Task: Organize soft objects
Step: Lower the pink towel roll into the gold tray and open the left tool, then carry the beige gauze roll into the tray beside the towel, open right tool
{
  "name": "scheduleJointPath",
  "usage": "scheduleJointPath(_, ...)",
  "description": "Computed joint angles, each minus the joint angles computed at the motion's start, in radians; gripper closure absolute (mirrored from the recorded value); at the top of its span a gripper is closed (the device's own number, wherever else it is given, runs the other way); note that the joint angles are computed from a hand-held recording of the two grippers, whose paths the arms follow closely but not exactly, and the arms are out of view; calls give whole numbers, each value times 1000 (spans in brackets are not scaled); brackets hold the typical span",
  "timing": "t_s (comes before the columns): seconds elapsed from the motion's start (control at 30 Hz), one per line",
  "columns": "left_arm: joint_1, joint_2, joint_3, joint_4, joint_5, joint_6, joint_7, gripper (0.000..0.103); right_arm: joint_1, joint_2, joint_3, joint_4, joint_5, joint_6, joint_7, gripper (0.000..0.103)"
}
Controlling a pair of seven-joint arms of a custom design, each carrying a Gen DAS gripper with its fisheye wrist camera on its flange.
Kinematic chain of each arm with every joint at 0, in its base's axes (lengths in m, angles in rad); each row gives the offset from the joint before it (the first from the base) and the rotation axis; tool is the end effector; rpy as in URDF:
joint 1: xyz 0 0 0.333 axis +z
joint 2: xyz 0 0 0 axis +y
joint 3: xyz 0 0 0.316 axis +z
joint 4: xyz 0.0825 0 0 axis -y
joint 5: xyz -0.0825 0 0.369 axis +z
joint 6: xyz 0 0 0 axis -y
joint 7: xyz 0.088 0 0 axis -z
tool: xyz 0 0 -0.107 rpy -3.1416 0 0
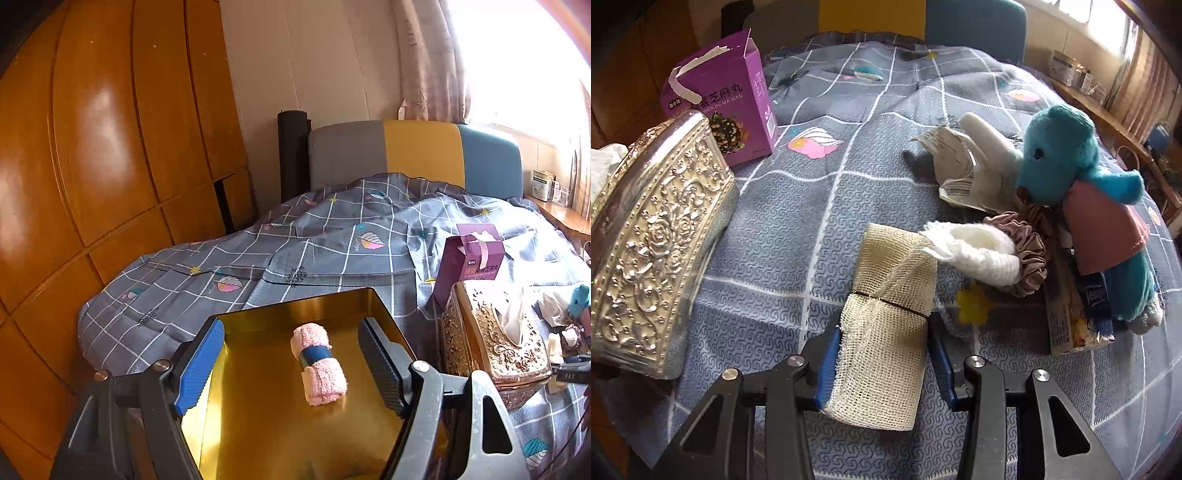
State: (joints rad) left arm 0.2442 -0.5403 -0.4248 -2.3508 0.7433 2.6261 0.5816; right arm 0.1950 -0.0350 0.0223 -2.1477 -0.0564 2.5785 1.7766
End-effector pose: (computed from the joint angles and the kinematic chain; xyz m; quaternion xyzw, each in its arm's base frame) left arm 0.4216 -0.1276 0.5968 -0.6856 0.5315 -0.2330 0.4395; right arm 0.5434 0.1211 0.4759 -0.7056 0.6697 -0.1425 0.1826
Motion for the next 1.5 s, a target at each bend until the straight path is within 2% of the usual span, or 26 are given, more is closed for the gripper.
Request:
scheduleJointPath(0.1, -12, 6, 13, -5, -16, 5, 10, 27, 6, 11, 0, 63, 75, -56, -81, 60)
scheduleJointPath(0.23, -22, 8, 37, -25, -48, 38, 27, 27, -1, 70, 0, 225, 171, -172, -146, 60)
scheduleJointPath(0.37, -38, 13, 68, -48, -116, 69, 75, 27, -6, 194, 5, 474, 125, -279, -76, 60)
scheduleJointPath(0.47, -25, 10, 61, -59, -144, 73, 95, 27, 2, 308, 9, 698, 73, -328, -2, 59)
scheduleJointPath(0.6, -11, 6, 60, -74, -177, 79, 110, 27, 17, 445, 55, 976, 103, -338, -27, 59)
scheduleJointPath(0.67, 1, -2, 54, -83, -186, 79, 112, 27, 35, 513, 95, 1104, 134, -345, -101, 59)
scheduleJointPath(0.73, 13, -9, 50, -88, -192, 73, 114, 27, 42, 538, 150, 1156, 203, -358, -219, 59)
scheduleJointPath(0.83, 34, -24, 45, -97, -195, 71, 107, 27, 49, 482, 224, 1062, 324, -369, -433, 59)
scheduleJointPath(0.9, 49, -35, 39, -100, -194, 66, 99, 27, 58, 430, 246, 975, 382, -410, -532, 59)
scheduleJointPath(1.0, 66, -52, 31, -107, -189, 67, 93, 27, 84, 345, 245, 817, 428, -452, -616, 59)
scheduleJointPath(1.1, 69, -59, 29, -111, -192, 65, 98, 27, 125, 278, 226, 679, 451, -446, -651, 59)
scheduleJointPath(1.2, 61, -61, 33, -112, -211, 57, 106, 27, 187, 229, 204, 563, 412, -360, -655, 58)
scheduleJointPath(1.33, 44, -72, 51, -124, -246, 59, 124, 27, 250, 245, 183, 524, 310, -276, -574, 58)
scheduleJointPath(1.5, 49, -82, 52, -136, -277, 59, 134, 27, 284, 286, 175, 537, 207, -244, -469, 57)
